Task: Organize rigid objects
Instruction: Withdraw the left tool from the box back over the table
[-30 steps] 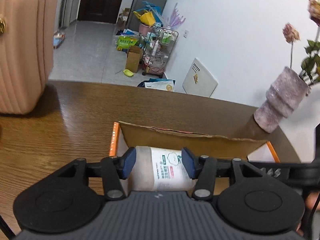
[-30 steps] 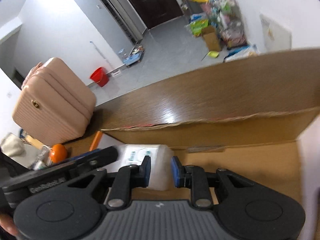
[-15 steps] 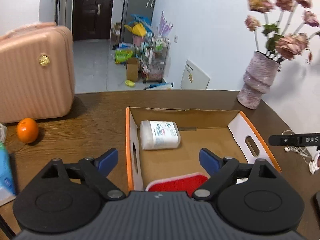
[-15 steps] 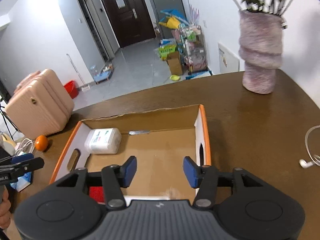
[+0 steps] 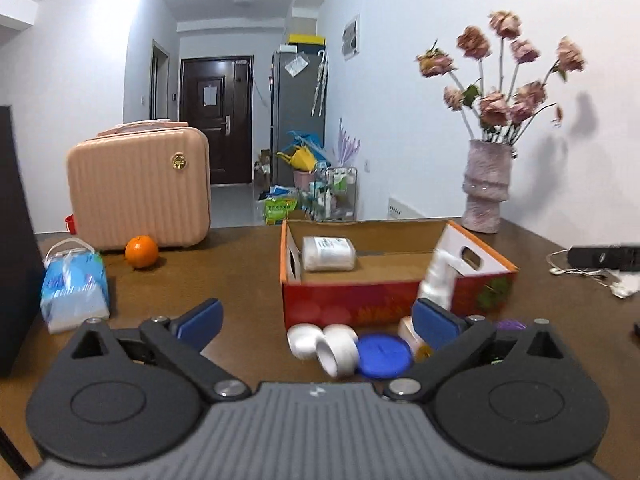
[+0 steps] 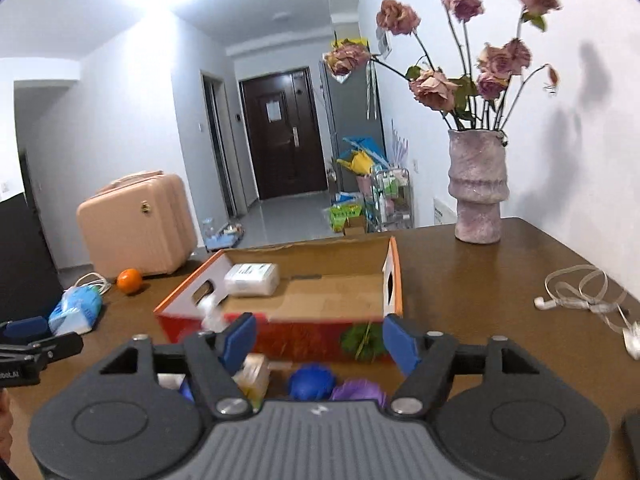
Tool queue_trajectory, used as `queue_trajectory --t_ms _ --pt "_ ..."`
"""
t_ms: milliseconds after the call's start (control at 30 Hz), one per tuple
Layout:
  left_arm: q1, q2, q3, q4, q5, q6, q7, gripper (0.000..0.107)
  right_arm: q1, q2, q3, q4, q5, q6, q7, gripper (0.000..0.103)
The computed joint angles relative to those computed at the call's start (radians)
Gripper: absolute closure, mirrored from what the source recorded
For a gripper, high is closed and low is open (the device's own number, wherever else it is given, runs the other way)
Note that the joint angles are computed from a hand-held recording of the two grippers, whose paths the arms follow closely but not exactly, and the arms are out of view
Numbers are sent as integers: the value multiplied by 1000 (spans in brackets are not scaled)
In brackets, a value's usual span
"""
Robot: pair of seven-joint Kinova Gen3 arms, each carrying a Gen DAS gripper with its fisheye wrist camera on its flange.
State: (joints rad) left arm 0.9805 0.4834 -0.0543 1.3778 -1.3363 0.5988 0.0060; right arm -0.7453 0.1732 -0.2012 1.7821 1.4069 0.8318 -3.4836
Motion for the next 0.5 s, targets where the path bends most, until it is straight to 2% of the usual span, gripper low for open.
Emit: queue_trajectory --t_ms 133,200,267,367,433,500 --pt "185 -61 -160 143 -71 5 163 4 -185 3 15 109 72 163 -163 26" --pt "242 -86 -176 200 -109 48 244 4 -278 19 24 146 82 244 -231 23" --pt "229 -118 -120 259 -153 73 325 4 -343 38 15 164 72 325 -278 23" --pt "162 -151 19 340 -237 133 445 4 -349 60 -100 192 61 439 -330 19" --pt "127 -155 95 374 -282 188 473 4 -354 71 -154 205 56 483 -351 18" --pt "125 -159 122 389 -291 222 475 4 -385 79 -162 210 40 510 -352 18"
